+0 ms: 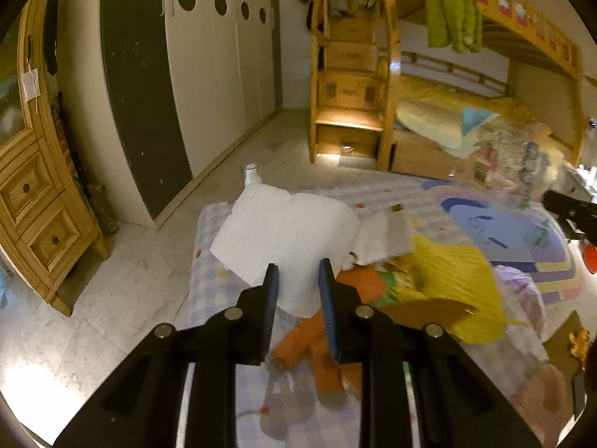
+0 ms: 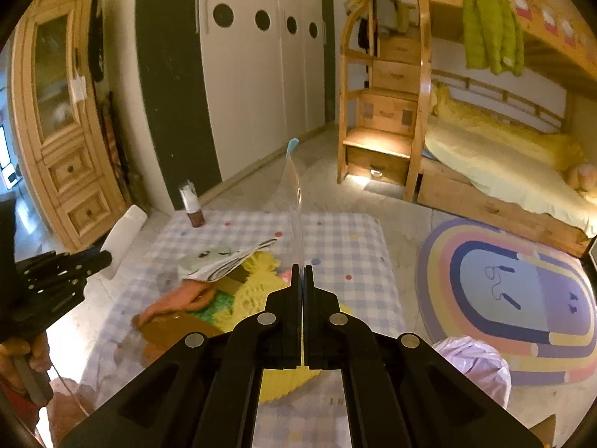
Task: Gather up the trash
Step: 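Carry the foam block with the left gripper over the pink bin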
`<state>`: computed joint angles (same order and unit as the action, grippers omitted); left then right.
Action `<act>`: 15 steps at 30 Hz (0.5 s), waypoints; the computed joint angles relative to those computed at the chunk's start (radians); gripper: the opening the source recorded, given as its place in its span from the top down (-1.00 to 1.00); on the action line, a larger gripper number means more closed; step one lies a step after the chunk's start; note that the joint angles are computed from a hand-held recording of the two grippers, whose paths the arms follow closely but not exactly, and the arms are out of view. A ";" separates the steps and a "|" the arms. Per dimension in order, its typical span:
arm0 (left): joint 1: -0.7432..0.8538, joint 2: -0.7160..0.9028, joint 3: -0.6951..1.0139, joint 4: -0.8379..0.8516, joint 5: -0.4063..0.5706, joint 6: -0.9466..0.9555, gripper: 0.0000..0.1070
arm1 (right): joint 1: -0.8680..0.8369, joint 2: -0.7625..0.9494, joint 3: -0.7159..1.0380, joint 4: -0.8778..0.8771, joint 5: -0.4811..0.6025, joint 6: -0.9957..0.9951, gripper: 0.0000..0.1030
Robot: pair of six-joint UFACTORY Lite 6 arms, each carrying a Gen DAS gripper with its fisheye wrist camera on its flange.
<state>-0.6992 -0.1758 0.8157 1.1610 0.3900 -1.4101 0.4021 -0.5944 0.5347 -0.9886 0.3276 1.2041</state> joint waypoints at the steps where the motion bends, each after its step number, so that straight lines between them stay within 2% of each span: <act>1: -0.037 -0.066 -0.046 -0.019 0.017 -0.003 0.62 | 0.014 -0.035 -0.019 0.018 0.018 -0.009 1.00; 3: -0.098 -0.134 -0.094 -0.039 0.051 -0.015 0.62 | 0.065 -0.133 -0.081 0.043 0.080 0.000 1.00; 8: -0.361 -0.215 -0.162 -0.014 0.229 -0.148 0.61 | 0.155 -0.365 -0.213 0.167 0.231 -0.052 1.00; 10: -0.444 -0.196 -0.150 0.004 0.272 -0.193 0.61 | 0.168 -0.459 -0.250 0.231 0.291 -0.096 1.00; 15: -0.599 -0.049 -0.043 0.073 0.311 -0.285 0.61 | 0.258 -0.740 -0.322 0.305 0.544 -0.138 1.00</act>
<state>-1.2985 -0.2250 0.7726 1.2340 0.7009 -1.6949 0.6605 -1.3343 0.2130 -0.6832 0.8717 1.0658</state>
